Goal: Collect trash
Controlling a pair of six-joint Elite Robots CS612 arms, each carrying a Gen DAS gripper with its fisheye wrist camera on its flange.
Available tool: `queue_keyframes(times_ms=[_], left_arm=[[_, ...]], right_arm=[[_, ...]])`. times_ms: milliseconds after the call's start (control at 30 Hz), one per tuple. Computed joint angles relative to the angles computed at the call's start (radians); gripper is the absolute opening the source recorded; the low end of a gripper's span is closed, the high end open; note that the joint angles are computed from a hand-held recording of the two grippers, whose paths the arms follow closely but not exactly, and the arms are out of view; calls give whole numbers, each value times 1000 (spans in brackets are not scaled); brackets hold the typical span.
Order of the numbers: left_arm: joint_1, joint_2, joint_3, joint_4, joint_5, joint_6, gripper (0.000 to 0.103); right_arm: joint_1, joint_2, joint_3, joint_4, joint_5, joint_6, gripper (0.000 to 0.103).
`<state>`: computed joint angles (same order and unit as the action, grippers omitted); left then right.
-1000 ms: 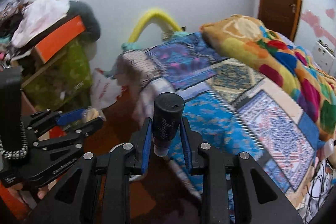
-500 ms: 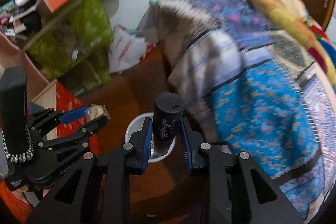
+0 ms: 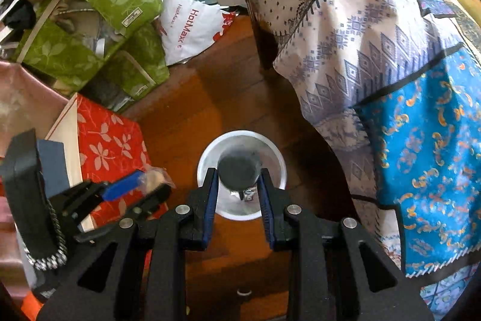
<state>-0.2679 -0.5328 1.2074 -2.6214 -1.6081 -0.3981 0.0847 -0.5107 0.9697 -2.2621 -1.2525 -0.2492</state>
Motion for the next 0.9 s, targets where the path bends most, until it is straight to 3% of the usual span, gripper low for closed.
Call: queue_keyframes(times_ms=[67,200,500,767,900], left_arm=[[-2,10,-21,20,-1,2,43],[-8,22,-52,56,36,14,49],[-15,-31,7,7,54,20,49],[-36,-156,149,-168,129,28,49],[-57,-228,227,-288,150,49,49]], right_arm=[[0,5,-13,13,7,-12,24],[-1,4,-18,18,4,-25,42],[-17,-69,94,-102,6,-36,42],[-50,-208,305,-359,39,11,42],[-69,-296,439,-561,18,50,42]])
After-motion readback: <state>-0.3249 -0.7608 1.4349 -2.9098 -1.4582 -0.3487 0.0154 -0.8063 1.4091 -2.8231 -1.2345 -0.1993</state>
